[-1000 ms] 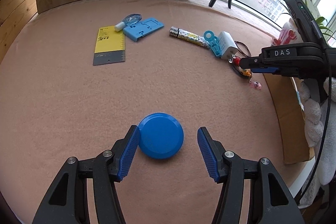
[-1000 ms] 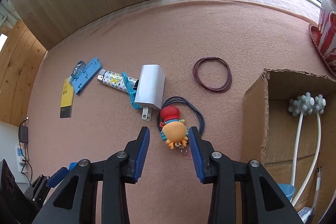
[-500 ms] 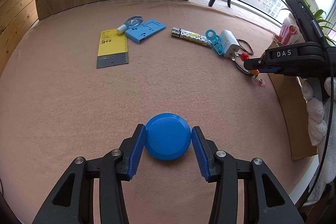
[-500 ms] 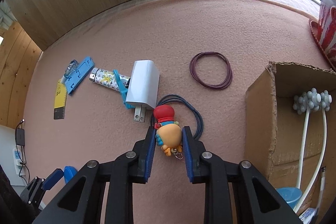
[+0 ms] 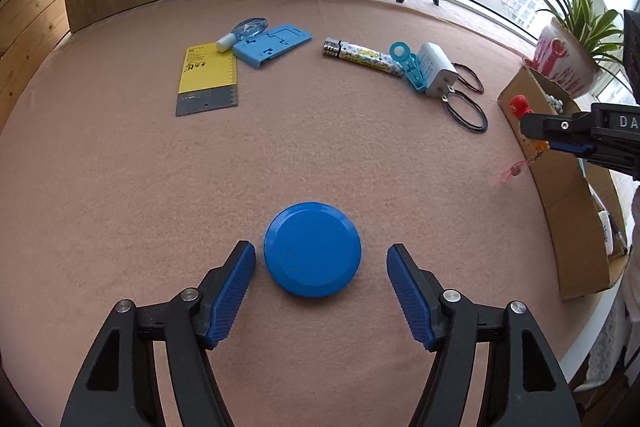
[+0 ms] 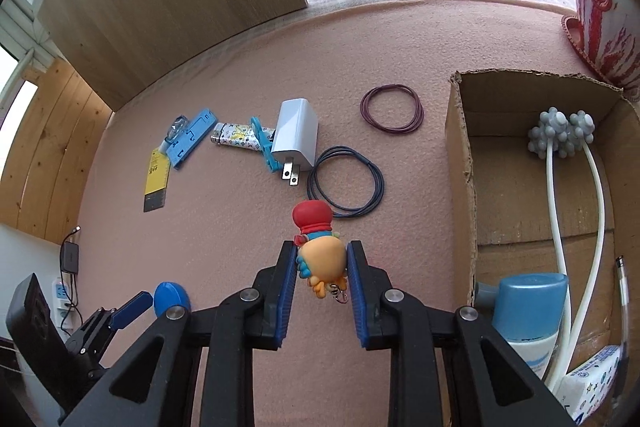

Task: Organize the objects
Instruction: 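Grasp the blue round lid with the left gripper while the right gripper grasps the orange toy figure, then carry the blue lid and toy figure into the box and open both grippers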

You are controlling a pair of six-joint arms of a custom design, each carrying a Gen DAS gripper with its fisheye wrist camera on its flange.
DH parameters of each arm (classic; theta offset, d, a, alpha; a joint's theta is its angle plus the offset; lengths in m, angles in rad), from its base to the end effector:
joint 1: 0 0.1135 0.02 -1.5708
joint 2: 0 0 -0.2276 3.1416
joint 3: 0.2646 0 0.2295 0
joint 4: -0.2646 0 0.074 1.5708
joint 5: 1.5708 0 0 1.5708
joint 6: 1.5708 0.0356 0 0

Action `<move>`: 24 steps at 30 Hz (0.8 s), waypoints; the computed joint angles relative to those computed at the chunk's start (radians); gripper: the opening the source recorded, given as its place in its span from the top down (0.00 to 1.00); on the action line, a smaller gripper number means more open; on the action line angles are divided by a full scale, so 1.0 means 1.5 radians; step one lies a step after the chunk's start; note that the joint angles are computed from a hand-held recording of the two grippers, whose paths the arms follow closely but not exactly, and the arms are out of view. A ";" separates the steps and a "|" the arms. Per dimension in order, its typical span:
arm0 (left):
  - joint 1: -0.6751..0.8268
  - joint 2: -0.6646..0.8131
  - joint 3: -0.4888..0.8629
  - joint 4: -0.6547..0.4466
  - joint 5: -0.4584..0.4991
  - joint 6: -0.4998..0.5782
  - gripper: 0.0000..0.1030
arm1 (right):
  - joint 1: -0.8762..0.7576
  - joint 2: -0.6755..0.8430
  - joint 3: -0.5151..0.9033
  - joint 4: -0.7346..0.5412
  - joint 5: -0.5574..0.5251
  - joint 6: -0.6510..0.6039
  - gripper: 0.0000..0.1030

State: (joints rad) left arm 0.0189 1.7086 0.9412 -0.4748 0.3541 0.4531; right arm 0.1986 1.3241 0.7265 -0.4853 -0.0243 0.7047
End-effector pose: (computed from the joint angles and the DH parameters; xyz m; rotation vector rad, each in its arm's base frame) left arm 0.2872 -0.0069 0.1267 0.6644 2.6375 -0.3676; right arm 0.2279 0.0468 0.1624 0.6668 2.6110 0.3222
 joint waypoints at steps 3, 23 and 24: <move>0.000 -0.022 -0.035 0.045 -0.006 0.001 0.47 | 0.013 -0.059 -0.017 -0.022 0.009 0.011 0.78; -0.099 -0.141 -0.007 -0.069 0.092 -0.060 0.48 | 0.054 -0.501 -0.061 -0.363 0.155 0.094 0.78; -0.120 -0.151 -0.002 -0.076 0.096 -0.070 0.48 | 0.047 -0.524 -0.060 -0.386 0.158 0.093 0.78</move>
State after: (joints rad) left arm -0.1607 1.4826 0.9382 -0.5882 0.4975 0.3482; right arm 0.2692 0.5375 0.6357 -1.0648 0.2129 0.8448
